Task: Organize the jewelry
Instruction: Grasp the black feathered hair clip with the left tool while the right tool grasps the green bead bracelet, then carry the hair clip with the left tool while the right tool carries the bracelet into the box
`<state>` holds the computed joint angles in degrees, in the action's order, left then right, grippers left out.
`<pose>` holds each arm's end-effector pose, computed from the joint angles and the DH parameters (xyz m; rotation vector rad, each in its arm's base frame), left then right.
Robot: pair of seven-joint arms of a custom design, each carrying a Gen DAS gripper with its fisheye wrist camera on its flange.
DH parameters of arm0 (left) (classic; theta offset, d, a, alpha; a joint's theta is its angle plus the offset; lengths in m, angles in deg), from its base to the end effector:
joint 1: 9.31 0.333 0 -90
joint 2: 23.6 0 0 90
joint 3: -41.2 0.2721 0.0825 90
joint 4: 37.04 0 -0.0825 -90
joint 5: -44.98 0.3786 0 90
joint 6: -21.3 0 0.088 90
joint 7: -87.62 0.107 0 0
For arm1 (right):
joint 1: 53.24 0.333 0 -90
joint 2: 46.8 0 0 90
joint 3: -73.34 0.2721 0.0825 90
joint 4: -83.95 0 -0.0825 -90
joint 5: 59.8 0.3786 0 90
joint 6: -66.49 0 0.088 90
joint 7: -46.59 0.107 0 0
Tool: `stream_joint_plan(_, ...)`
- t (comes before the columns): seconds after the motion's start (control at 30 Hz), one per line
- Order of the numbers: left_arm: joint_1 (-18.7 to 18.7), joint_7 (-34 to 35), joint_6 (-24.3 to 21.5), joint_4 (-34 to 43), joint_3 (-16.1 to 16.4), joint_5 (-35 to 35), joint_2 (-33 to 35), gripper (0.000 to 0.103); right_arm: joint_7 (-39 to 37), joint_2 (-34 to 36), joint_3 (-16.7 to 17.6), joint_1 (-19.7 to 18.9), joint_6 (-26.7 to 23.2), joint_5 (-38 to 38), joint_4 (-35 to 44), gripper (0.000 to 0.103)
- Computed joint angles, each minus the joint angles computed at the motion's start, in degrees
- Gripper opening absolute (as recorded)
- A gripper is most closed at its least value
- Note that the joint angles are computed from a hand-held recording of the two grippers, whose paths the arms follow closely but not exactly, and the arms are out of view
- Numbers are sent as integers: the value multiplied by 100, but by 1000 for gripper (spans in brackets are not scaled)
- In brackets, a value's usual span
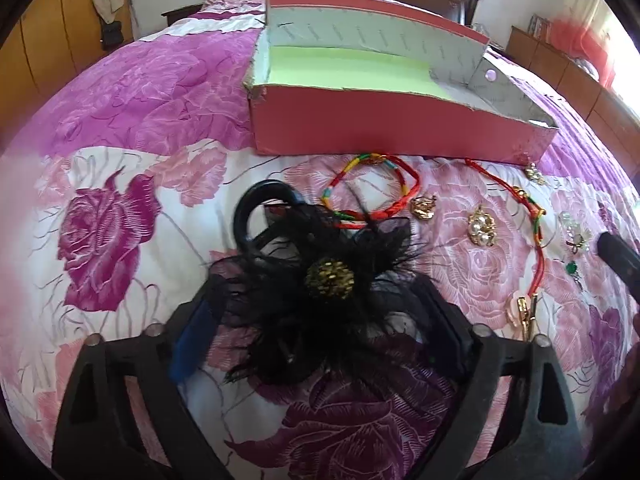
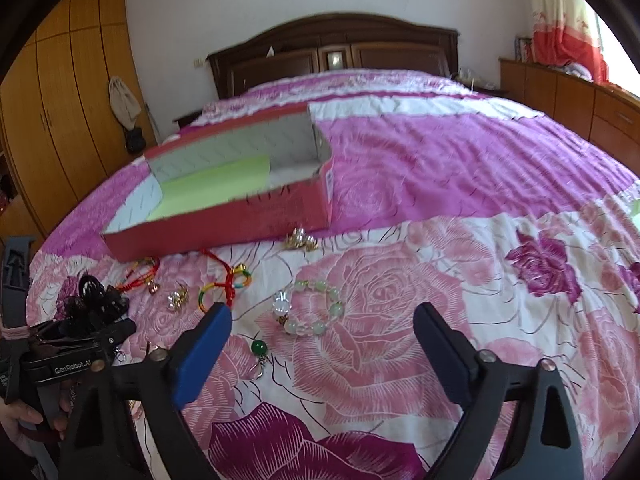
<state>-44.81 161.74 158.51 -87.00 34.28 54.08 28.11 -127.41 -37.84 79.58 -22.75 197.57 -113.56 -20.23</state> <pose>0.6090 -0.4965 0.4076 -1.4606 2.3767 -0.8405 0.5133 0.3566 0.4501 -1.2519 2.1296 -0.8048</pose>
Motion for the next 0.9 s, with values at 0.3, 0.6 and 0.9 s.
stream_joint_plan(0.3, 234, 254, 900, -1450, -159, -83, -912, 68, -557, 159, -95, -225, 582, 888, 15, 72)
stream_joint_plan(0.6, 371, 491, 1004, -1431, -268, -401, -905, 19, -852, 155, -126, -291, 707, 1309, -13, 44)
stream_joint_plan(0.9, 484, 748, 1418, -2021, -374, -561, -1277, 12, -617, -50, -115, -276, 851, 1108, -215, 33)
